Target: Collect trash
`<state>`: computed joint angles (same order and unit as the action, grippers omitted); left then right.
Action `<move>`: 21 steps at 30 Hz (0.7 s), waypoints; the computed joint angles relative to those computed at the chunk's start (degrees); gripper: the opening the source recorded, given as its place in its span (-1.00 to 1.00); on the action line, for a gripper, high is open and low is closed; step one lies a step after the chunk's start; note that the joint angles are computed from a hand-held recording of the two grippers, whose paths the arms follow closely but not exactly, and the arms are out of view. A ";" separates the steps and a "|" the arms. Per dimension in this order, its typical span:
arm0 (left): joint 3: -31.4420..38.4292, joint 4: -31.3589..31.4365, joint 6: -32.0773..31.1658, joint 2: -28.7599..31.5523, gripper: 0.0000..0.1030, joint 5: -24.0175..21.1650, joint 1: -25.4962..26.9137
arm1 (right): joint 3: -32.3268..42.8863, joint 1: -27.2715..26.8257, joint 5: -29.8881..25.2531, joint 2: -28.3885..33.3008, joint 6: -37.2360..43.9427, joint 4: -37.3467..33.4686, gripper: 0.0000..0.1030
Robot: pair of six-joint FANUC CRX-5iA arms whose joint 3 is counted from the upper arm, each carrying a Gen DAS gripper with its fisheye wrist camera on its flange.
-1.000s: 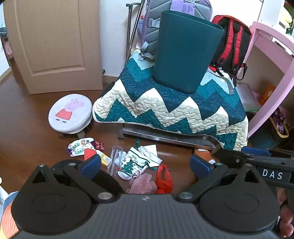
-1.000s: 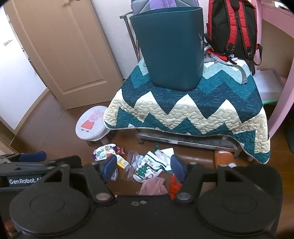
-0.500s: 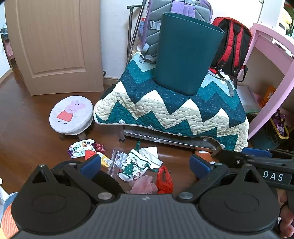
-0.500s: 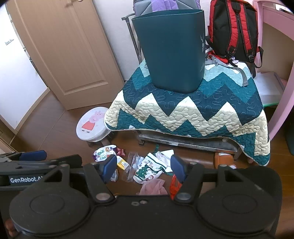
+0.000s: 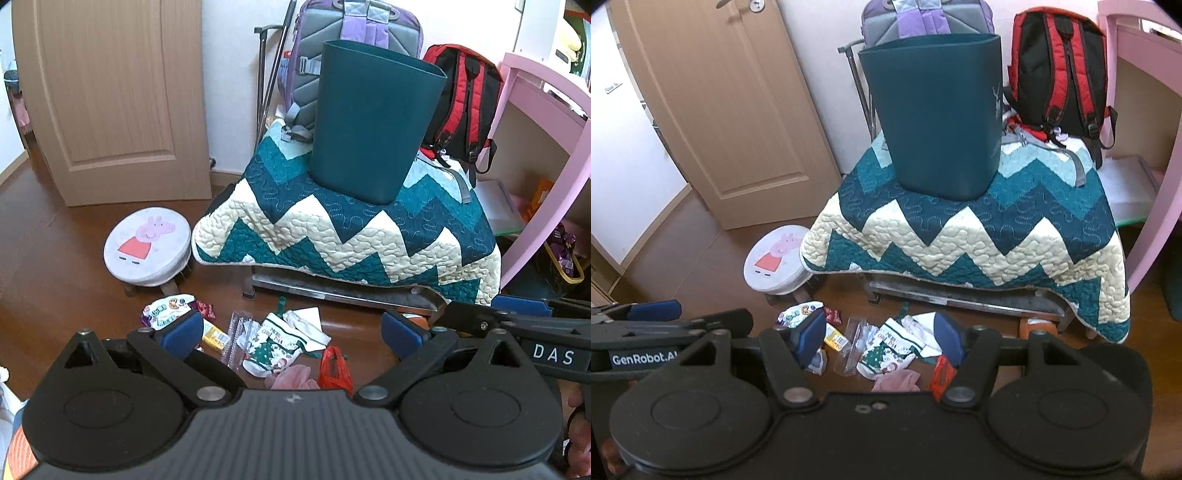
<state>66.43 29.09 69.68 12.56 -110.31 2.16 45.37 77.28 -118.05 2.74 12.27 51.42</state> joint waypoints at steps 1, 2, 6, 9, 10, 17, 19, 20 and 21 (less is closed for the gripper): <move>-0.95 0.09 -0.39 -0.56 1.00 0.60 0.16 | -0.22 0.11 0.06 -0.06 0.11 0.28 0.26; -1.47 0.19 -0.64 -0.88 1.00 0.99 0.26 | -0.43 0.24 0.22 -0.15 0.27 0.67 0.26; -2.29 0.22 -0.92 -1.45 1.00 1.70 0.33 | -1.41 0.58 0.55 -0.69 0.02 1.15 0.26; -2.10 0.23 -0.86 -1.34 1.00 1.62 0.32 | -1.67 0.79 0.55 -0.75 -0.24 1.29 0.26; -2.10 0.23 -0.86 -1.34 1.00 1.62 0.32 | -1.68 0.79 0.56 -0.78 -0.23 1.24 0.26; -1.67 0.66 -1.08 -1.09 1.00 1.81 0.60 | -1.89 0.82 0.74 -0.83 -0.28 1.28 0.26; -2.42 0.74 -1.36 -1.52 1.00 2.26 0.68 | -1.97 0.82 0.85 -0.82 -0.18 1.27 0.26; -2.49 0.83 -1.38 -1.55 1.00 2.35 0.71 | -1.95 0.82 0.86 -0.77 -0.16 1.29 0.26; -2.78 0.87 -1.44 -1.73 1.00 2.46 0.76 | -1.91 0.81 0.83 -0.74 -0.14 1.29 0.26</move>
